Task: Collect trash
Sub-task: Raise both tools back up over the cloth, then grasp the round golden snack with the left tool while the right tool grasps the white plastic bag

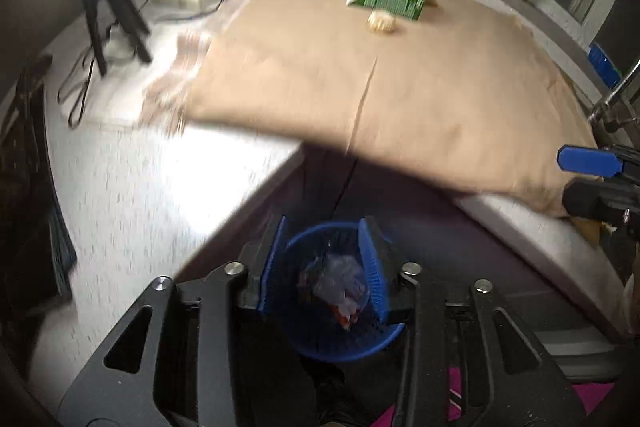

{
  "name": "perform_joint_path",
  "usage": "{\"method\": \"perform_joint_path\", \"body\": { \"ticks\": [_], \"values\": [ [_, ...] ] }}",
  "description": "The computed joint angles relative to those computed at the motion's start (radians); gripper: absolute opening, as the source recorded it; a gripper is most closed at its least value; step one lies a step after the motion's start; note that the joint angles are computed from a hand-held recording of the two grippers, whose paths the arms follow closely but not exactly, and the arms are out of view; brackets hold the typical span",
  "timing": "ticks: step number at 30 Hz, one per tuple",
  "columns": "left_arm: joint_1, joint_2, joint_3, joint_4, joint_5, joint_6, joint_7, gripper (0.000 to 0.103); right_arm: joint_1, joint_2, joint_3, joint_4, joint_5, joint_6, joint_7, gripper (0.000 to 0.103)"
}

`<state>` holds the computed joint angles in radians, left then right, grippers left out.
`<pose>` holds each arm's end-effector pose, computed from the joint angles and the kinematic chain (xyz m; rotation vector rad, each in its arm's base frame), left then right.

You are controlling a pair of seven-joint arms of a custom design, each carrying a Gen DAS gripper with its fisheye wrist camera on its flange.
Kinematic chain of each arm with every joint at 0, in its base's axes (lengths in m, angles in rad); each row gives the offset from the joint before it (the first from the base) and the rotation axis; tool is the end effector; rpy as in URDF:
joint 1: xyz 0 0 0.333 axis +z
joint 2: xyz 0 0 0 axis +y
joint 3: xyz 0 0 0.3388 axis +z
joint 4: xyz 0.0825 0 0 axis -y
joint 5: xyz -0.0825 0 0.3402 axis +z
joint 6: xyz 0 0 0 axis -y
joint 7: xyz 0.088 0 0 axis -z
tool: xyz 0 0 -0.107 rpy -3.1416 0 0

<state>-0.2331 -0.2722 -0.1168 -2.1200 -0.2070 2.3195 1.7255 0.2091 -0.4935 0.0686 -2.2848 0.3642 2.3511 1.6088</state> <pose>0.4340 -0.1696 0.6118 -1.5893 2.4056 -0.6743 0.3759 0.1192 0.6328 -1.8322 1.7293 -0.1196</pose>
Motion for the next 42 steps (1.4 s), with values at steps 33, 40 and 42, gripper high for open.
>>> {"method": "perform_joint_path", "body": {
  "ticks": [33,40,42],
  "values": [
    [-0.06,0.572,-0.143,0.68,0.278,-0.073,-0.246,0.045,-0.233,0.517,-0.182,0.489,0.249,-0.044,-0.147,0.081],
    [-0.07,0.678,-0.143,0.815,0.281,-0.134,-0.256,0.045,-0.304,0.681,-0.158,0.648,0.353,-0.129,-0.079,0.08],
    [-0.067,0.697,-0.145,0.837,0.269,-0.143,-0.26,0.045,-0.318,0.722,-0.146,0.689,0.369,-0.145,-0.056,0.08]
  ]
}}
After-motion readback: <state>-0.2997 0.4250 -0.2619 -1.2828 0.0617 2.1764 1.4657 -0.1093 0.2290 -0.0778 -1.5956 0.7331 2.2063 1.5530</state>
